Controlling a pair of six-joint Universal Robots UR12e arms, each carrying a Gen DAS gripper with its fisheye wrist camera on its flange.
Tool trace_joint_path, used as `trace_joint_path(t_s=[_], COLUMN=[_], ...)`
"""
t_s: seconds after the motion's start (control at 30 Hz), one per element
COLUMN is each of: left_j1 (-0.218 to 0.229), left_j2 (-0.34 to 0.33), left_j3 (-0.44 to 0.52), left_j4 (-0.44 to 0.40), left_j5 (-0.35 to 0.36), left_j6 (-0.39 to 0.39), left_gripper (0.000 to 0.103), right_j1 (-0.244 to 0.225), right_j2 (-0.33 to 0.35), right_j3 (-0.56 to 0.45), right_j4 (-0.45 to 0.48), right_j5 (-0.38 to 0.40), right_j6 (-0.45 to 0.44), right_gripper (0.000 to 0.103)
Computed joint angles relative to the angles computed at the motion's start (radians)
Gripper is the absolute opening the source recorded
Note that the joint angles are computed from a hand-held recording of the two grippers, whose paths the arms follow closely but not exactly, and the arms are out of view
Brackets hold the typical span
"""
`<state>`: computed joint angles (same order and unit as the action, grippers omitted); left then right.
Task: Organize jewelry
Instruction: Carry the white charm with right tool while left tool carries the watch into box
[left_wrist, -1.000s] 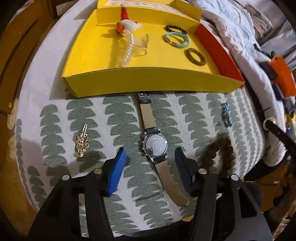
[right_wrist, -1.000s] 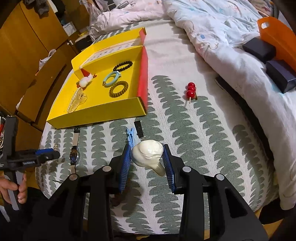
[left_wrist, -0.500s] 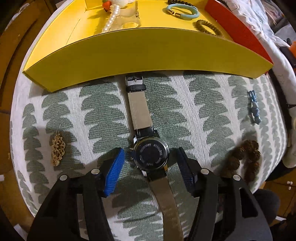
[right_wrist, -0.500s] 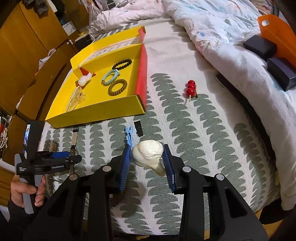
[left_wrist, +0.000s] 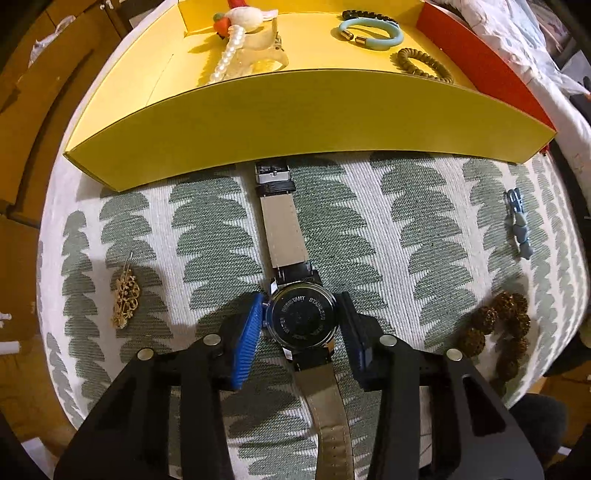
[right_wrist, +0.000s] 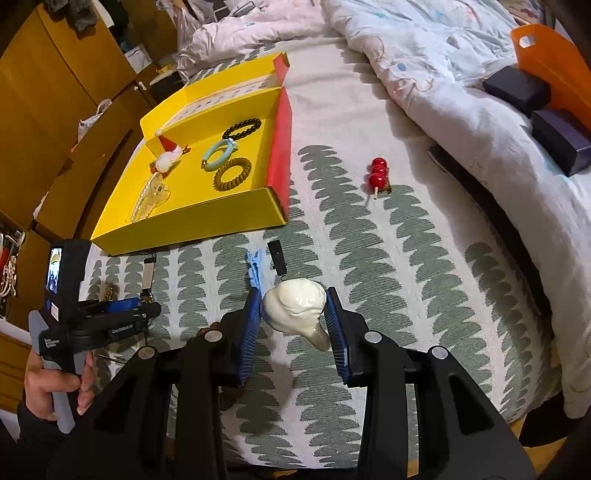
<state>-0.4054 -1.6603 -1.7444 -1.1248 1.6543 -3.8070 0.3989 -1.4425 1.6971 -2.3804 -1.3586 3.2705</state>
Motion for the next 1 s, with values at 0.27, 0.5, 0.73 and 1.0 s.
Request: trace_joint_path(t_s=[0.27,0.5,0.73,1.0], left_j1=[0.009,0.019,0.025,0.065], left_j2=[0.034,0.084,0.115,0.11], left_j3=[-0.034,-0.047,-0.018,0.063], left_j4=[0.036,0.086,0.123,0.161], left_j5=[-0.024,-0.036,-0.031,-0.019], left_j6=[0.007,0.006,0.014,0.054], left_gripper=[0.042,0.042,0.042,0.042], right_j1=[-0.015,-0.008,0.019,0.061], right_j2=[-0.012,-0.015,0.009,0.088], right_j3=[0.013,0.006,-0.051,-0.187], right_j4=[-0.016,-0.03,-0.039,-0.006], right_j5=[0.009,0.019,0.045,0.084], right_j6=[0.007,0.005,-0.013,-0.047], right_gripper=[0.036,0.036,0.036,0.036])
